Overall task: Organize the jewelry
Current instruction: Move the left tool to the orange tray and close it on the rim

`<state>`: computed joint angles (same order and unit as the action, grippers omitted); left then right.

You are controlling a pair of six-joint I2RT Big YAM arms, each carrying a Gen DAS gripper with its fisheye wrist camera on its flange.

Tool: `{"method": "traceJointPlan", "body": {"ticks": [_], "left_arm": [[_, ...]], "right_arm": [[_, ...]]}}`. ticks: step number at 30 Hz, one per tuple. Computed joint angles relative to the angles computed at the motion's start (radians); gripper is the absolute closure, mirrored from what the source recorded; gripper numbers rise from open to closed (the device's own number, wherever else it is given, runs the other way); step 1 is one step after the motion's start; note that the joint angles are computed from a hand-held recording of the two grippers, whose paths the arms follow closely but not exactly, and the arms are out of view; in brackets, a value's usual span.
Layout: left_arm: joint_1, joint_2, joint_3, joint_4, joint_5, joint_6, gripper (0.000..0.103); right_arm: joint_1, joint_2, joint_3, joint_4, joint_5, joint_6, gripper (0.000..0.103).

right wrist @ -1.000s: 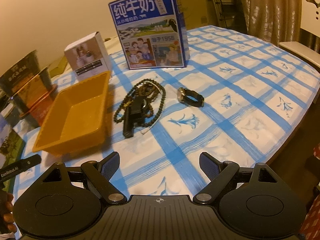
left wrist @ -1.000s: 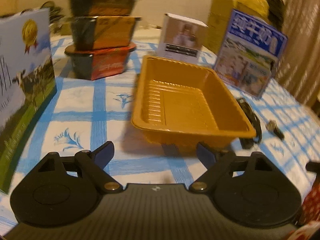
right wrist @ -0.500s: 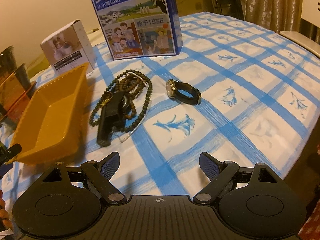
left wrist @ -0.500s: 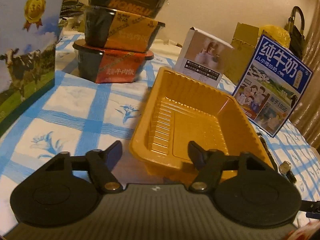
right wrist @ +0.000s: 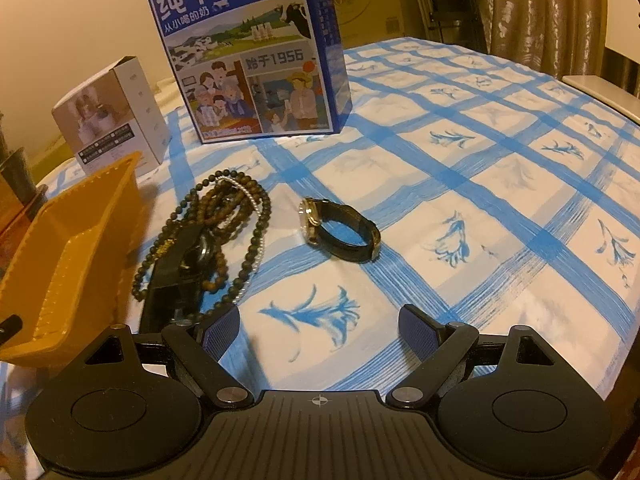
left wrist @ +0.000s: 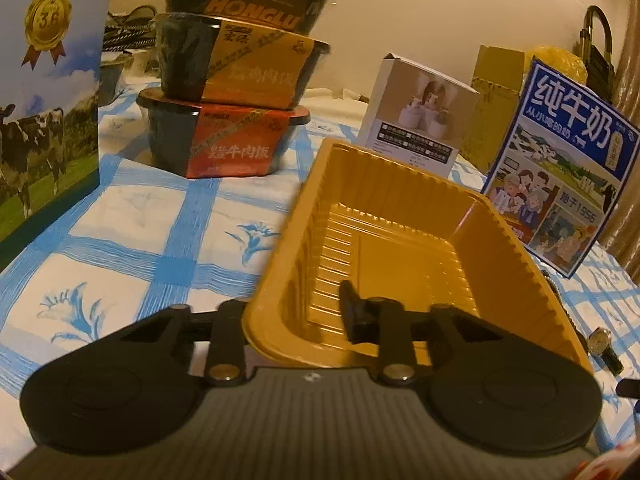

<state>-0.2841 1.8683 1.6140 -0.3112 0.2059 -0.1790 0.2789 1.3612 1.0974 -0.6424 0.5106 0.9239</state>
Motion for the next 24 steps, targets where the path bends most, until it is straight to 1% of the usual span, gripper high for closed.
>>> {"method": "traceJointPlan", "body": {"ticks": [1,3,6,10,14,15,17,20,24], "left_arm": [[0.003,0.003,0.005,-0.002,0.004,-0.003,0.089],[0.01,0.013,0.024,-0.014,0.015,0.003,0.094],[0.017,0.021,0.046,-0.04,0.044,0.029,0.096],[0.025,0.021,0.066,-0.051,0.1,0.117,0.099],[0.031,0.019,0.093,-0.062,0.145,0.217,0.1],[0.036,0.023,0.107,-0.074,0.167,0.241,0.1],[0.043,0.031,0.135,-0.102,0.198,0.291,0.1],[0.049,0.037,0.158,-0.12,0.218,0.35,0.099],[0.047,0.042,0.17,-0.115,0.213,0.35,0.099]], "right_arm": [[0.0,0.0,-0.005,0.007,-0.001,0.0,0.017],[-0.001,0.0,-0.014,0.021,-0.004,-0.003,0.017],[-0.002,-0.001,-0.025,0.037,-0.002,-0.015,0.017],[-0.004,-0.014,-0.047,0.067,0.004,-0.026,0.017],[-0.013,-0.026,-0.062,0.084,0.009,-0.034,0.017],[-0.015,-0.026,-0.062,0.082,0.015,-0.042,0.017],[-0.016,-0.029,-0.063,0.083,0.03,-0.067,0.017],[-0.018,-0.033,-0.067,0.101,0.053,-0.113,0.017],[-0.034,-0.023,-0.062,0.142,0.067,-0.223,0.017]]}}
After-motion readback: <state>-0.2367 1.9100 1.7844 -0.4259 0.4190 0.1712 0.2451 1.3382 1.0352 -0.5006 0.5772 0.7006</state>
